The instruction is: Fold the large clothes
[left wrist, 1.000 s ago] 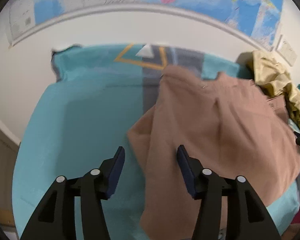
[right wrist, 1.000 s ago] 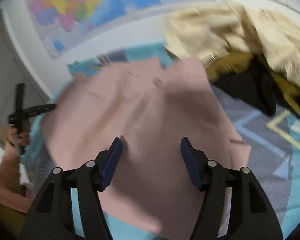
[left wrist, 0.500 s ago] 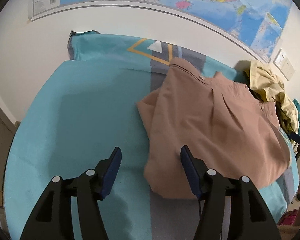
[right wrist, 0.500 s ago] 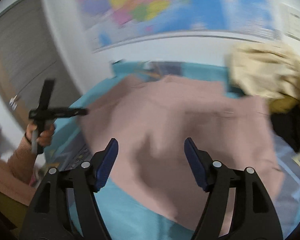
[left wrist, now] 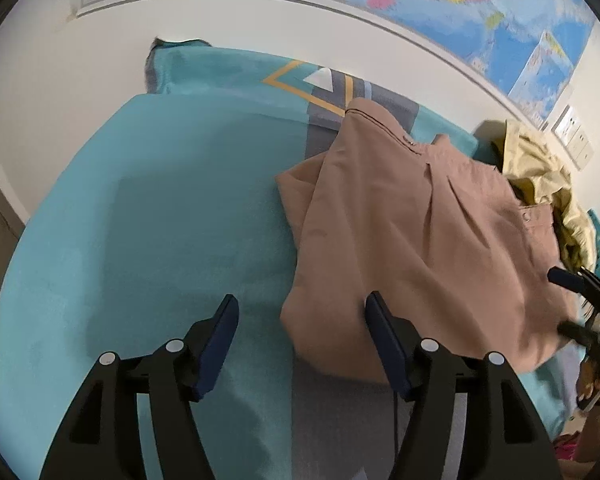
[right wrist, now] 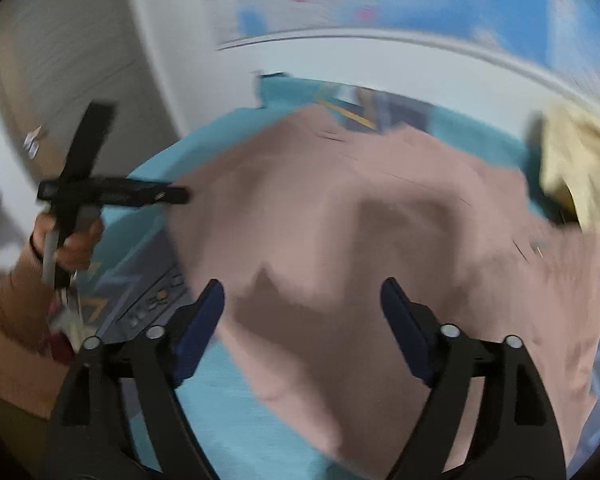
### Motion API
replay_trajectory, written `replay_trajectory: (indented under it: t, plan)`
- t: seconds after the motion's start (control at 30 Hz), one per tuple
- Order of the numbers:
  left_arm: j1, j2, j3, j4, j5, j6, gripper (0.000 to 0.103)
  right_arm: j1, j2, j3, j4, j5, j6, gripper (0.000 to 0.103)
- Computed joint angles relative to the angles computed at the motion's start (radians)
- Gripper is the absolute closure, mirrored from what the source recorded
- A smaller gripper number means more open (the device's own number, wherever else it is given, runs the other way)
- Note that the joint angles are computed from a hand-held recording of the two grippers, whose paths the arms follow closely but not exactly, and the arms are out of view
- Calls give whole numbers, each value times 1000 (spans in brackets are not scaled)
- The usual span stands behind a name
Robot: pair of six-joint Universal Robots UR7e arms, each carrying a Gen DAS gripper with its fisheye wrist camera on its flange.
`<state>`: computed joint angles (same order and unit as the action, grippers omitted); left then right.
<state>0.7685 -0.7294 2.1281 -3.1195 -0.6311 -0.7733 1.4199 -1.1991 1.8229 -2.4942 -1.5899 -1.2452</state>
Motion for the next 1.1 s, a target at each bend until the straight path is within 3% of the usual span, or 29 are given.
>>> replay_trajectory:
  t: [0.13, 0.2, 0.37, 0.43, 0.47, 0.5, 0.53, 0.6, 0.7, 0.87, 1.0, 1.03, 1.1]
  plan:
    - [-36, -5, 39, -22, -4, -35, 39, 37, 17, 69, -44, -69, -125, 22]
    - [-51, -3, 52, -31, -14, -45, 38, 51, 53, 95, -117, -119, -171, 22]
    - [-59, 23, 64, -94, -77, -38, 37, 46, 119, 146, -325, -161, -298, 24]
    - [-52, 38, 58, -118, -111, -24, 37, 43, 129, 151, -362, -147, -311, 32]
    - [-45, 48, 55, -147, -138, -9, 37, 43, 135, 144, -370, -143, -304, 46]
    - [-38, 59, 49, -174, -165, 8, 37, 39, 133, 140, -366, -142, -304, 51]
    - [-38, 71, 42, -192, -168, 22, 34, 39, 128, 127, -337, -133, -284, 57]
    - [-32, 96, 32, -274, -198, 79, 34, 38, 118, 91, -255, -100, -226, 81]
    - [7, 129, -4, -380, -293, 144, 33, 31, 103, 1, -41, -30, -78, 87]
    - [71, 170, -78, -500, -403, 182, 30, 27, 102, -33, 42, -16, -16, 86]
    - [134, 185, -116, -556, -494, 137, 29, -1, 80, -60, 156, 33, 75, 76]
    - [135, 190, -127, -561, -491, 148, 29, -9, 68, -71, 200, 49, 98, 73]
    - [137, 191, -152, -520, -490, 154, 29, -35, 42, -95, 297, 91, 142, 58]
